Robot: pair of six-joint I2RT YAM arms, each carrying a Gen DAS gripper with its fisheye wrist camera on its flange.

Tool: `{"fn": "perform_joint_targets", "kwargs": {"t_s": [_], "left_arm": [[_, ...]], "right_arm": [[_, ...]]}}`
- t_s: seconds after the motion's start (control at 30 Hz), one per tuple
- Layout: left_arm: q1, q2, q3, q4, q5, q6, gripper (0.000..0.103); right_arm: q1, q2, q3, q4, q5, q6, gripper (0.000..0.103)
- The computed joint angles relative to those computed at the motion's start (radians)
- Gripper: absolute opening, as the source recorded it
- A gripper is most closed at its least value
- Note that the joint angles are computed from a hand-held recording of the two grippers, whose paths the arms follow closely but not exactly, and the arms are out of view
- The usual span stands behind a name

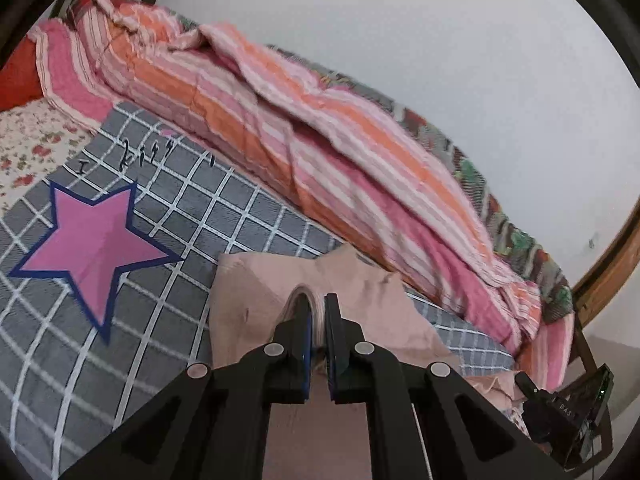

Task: Fold small clothes
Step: 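Fold the hem up toward the collar with both grippers, then release the hem and open both grippers above the folded sweater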

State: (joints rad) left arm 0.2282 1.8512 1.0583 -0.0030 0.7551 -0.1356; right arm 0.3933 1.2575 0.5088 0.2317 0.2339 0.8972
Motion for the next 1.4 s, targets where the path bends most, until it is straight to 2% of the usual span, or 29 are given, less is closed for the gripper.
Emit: {"fn": "perform_joint_targets", "kwargs": {"t_s": [0.13,0.4,0.43,0.47,0.5,0.53,0.57,0.77,0.93,1.07,1.17,1.27,1.4], "left_arm": [[-0.05,0.119,0.089,0.025,-0.063,-0.022,0.006],[-0.103,0.287,0.279,-0.029,-0.081,-0.035,0.008],[-0.104,0.294,0.295,-0.047,-0.081,-0.036,0.016],[-0.106,0.299,0.314,-0.075,-0.094,-0.03,0.032],[-0.102,0.297,0.313,-0.075,-0.084,-0.022,0.04],[-0.093,0.288,0.295,-0.058,-0.062,-0.012,0.053],[-0.085,0.274,0.271,-0.041,-0.05,0.0,0.055],[-0.044,0.198,0.152,-0.082,-0.047,0.129,0.055],[0.018,0.098,-0.003,-0.098,-0.028,0.247,0.058],[0.095,0.007,-0.158,-0.113,0.007,0.37,0.061],[0.15,-0.002,-0.217,-0.15,0.04,0.438,0.061],[0.188,0.048,-0.216,-0.23,0.114,0.515,0.061],[0.169,0.078,-0.214,-0.177,0.153,0.438,0.062]], "right_arm": [[-0.083,0.17,0.057,0.076,-0.083,-0.037,0.005],[-0.141,0.413,0.219,0.075,-0.069,-0.128,0.006],[-0.146,0.426,0.232,0.062,-0.074,-0.127,0.011],[-0.147,0.435,0.251,0.024,-0.069,-0.131,0.019],[-0.145,0.435,0.251,0.017,-0.065,-0.145,0.024],[-0.136,0.421,0.236,0.025,-0.051,-0.162,0.027],[-0.123,0.406,0.226,0.021,-0.026,-0.177,0.028],[0.007,0.244,0.117,-0.063,0.081,-0.215,0.036],[0.131,0.109,0.02,-0.192,0.153,-0.14,0.044],[0.2,0.022,-0.064,-0.248,0.139,-0.017,0.048],[0.228,0.021,-0.119,-0.21,0.098,0.029,0.051],[0.239,0.061,-0.169,-0.096,0.064,0.082,0.051],[0.213,0.113,-0.191,0.045,0.044,0.101,0.052]]}}
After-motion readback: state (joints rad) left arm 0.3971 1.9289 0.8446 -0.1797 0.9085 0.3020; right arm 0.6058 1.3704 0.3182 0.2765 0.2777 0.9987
